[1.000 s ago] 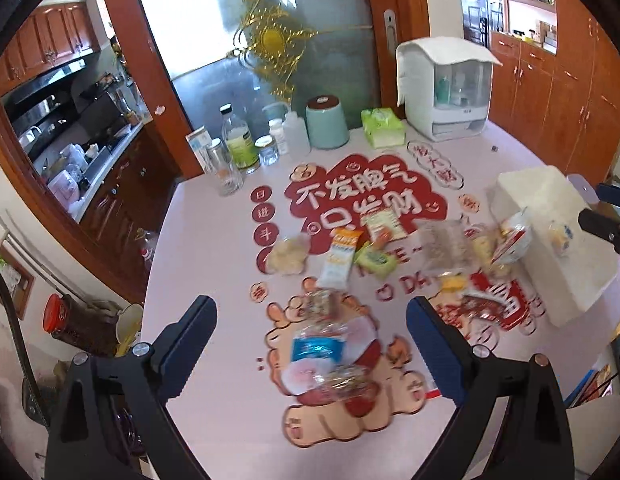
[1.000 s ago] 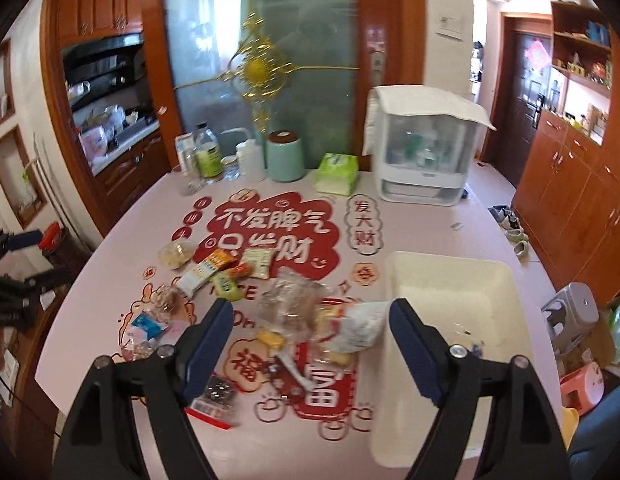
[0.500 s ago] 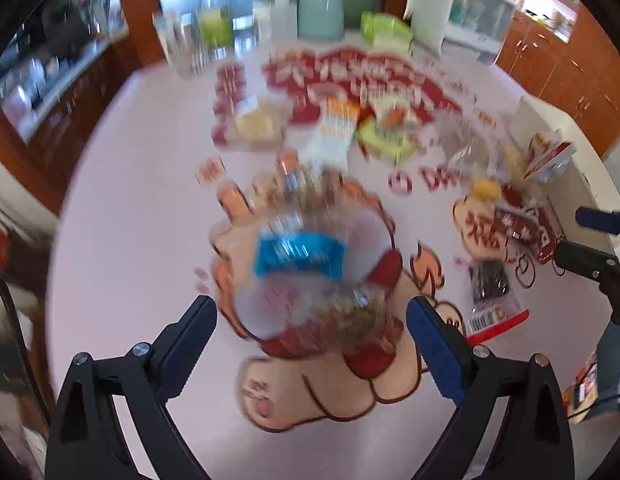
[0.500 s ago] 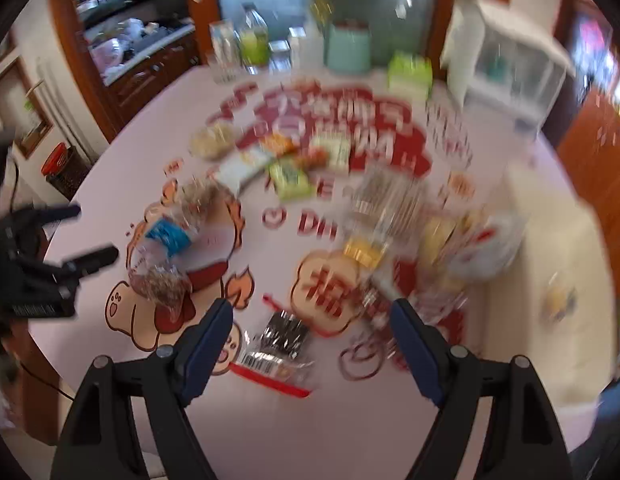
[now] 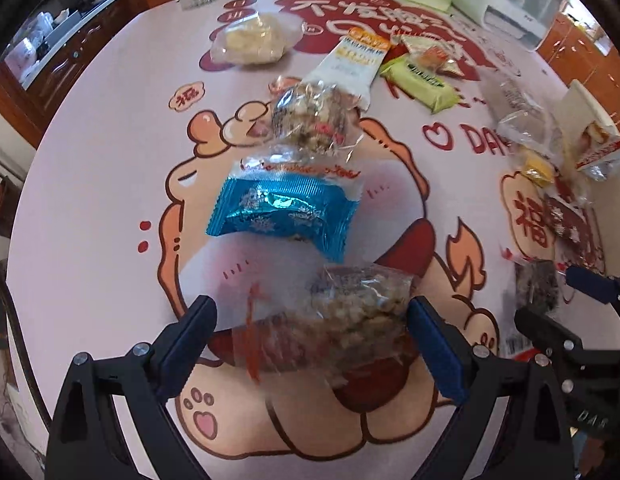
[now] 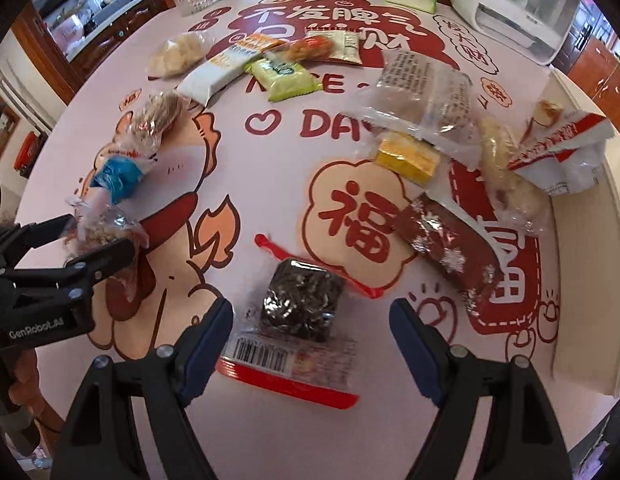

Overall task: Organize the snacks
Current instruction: 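Grasp the dark barcode snack pack with the right tool while the left tool grasps the clear nut bag, then carry both packs over the white bin and open both tools to drop them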

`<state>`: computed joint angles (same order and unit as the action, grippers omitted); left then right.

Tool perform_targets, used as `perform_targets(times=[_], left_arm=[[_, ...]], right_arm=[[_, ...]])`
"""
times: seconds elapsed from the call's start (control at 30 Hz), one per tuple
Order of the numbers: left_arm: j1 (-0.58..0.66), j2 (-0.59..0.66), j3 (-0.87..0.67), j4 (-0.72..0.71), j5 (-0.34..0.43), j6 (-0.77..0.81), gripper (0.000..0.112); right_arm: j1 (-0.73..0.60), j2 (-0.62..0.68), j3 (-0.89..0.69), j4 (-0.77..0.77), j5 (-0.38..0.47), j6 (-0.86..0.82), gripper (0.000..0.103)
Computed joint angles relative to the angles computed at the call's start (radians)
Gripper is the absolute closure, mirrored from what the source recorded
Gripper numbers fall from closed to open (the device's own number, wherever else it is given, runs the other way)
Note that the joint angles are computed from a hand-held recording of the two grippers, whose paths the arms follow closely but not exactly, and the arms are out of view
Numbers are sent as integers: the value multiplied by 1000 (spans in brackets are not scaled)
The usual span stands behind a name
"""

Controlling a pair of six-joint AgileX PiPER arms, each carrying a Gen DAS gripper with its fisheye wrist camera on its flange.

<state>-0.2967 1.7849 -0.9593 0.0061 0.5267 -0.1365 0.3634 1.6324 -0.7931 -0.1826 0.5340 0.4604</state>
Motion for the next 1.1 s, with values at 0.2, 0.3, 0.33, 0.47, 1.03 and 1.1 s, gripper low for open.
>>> perform_targets(times=[0.2, 0.3, 0.33, 0.47, 1.03, 1.1], left_arm=[[-11, 44, -31, 23, 2, -46, 16], [-17, 57, -43, 30, 8, -58, 18], [-20, 54, -41, 33, 3, -62, 26], [-63, 40, -53, 14, -3, -24, 68], [-106, -61, 2, 80, 30, -87, 76], [-118, -83, 1, 100, 42, -109, 76]], right_arm=[[-8, 53, -25, 32, 4, -19, 41], [-4, 50, -19, 25, -7, -17, 45], [-2, 46, -14, 18, -13, -10, 46], [-3, 42, -7, 4, -31, -19, 50], [-34, -16, 34, 128, -59, -192, 57], [-47, -39, 38, 152, -55, -228, 57]])
